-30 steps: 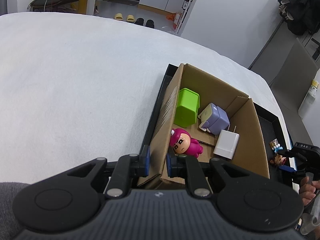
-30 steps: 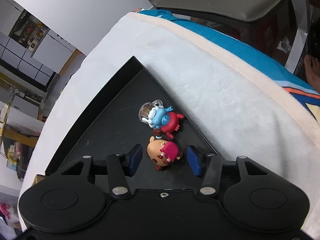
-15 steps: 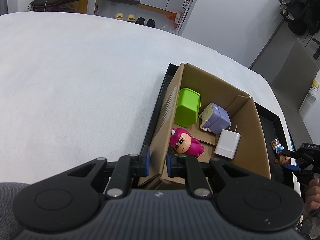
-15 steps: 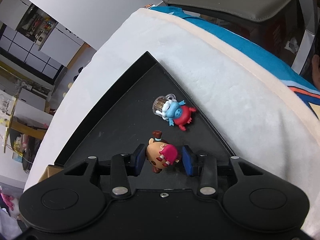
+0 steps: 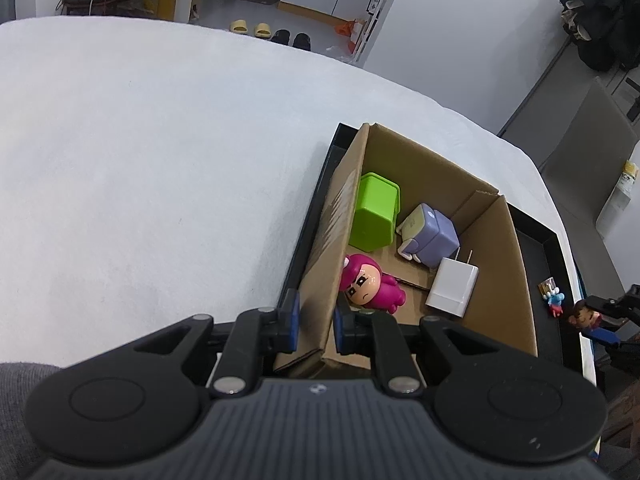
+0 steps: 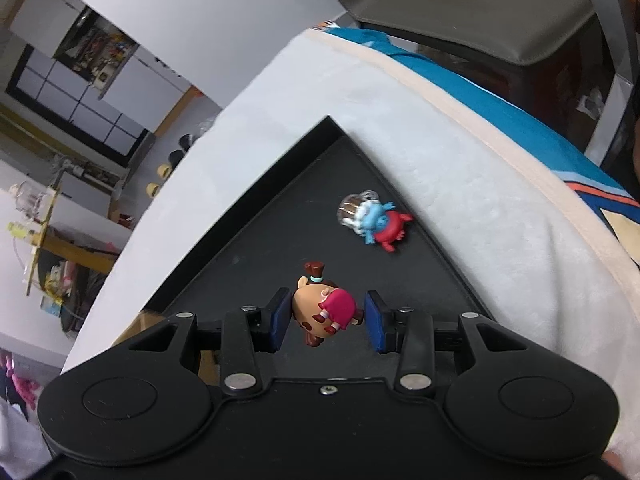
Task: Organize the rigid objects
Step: 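Close the right gripper on the small doll figure and lift it, then carry the small doll figure over the cardboard box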
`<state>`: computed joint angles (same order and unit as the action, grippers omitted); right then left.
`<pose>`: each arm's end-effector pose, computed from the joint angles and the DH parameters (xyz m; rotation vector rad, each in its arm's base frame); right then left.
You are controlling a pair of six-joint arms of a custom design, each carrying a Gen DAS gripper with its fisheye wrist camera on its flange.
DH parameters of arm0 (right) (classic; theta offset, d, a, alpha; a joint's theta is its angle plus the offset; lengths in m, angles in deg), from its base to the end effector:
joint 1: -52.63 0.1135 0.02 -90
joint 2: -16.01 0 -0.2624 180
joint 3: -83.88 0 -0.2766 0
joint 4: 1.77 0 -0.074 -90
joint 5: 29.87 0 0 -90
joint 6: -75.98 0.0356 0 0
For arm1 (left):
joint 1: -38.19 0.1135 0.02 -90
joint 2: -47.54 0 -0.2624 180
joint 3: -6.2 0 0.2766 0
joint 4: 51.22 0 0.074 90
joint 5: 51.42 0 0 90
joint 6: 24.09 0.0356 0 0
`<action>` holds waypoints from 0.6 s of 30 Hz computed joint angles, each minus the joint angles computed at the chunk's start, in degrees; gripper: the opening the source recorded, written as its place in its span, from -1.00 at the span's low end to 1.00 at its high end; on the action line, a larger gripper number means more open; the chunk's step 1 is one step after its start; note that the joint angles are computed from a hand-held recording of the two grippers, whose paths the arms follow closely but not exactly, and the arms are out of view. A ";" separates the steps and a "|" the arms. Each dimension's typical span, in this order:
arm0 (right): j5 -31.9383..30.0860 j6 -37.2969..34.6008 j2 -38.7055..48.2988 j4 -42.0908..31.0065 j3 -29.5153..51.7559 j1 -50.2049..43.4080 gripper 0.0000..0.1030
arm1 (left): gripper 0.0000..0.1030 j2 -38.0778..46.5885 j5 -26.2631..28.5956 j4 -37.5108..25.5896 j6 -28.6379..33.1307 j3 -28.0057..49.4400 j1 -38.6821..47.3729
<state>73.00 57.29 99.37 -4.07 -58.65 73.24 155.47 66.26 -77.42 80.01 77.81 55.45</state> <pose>0.2411 0.0822 0.0945 1.1386 2.1581 0.4782 0.3605 0.0947 0.1057 0.0824 2.5260 -0.4317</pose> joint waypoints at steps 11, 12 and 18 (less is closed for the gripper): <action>1.02 -0.60 -4.45 -4.84 1.72 3.83 -0.25 | -0.68 0.45 1.35 -1.46 -0.09 0.77 0.41; 1.40 -0.65 -4.56 -5.40 2.02 4.39 -0.25 | -0.68 0.29 1.45 -1.31 0.10 0.58 0.41; 1.18 -0.30 -5.07 -7.05 3.90 6.22 -0.25 | -0.68 0.33 2.57 -2.12 1.68 0.84 1.13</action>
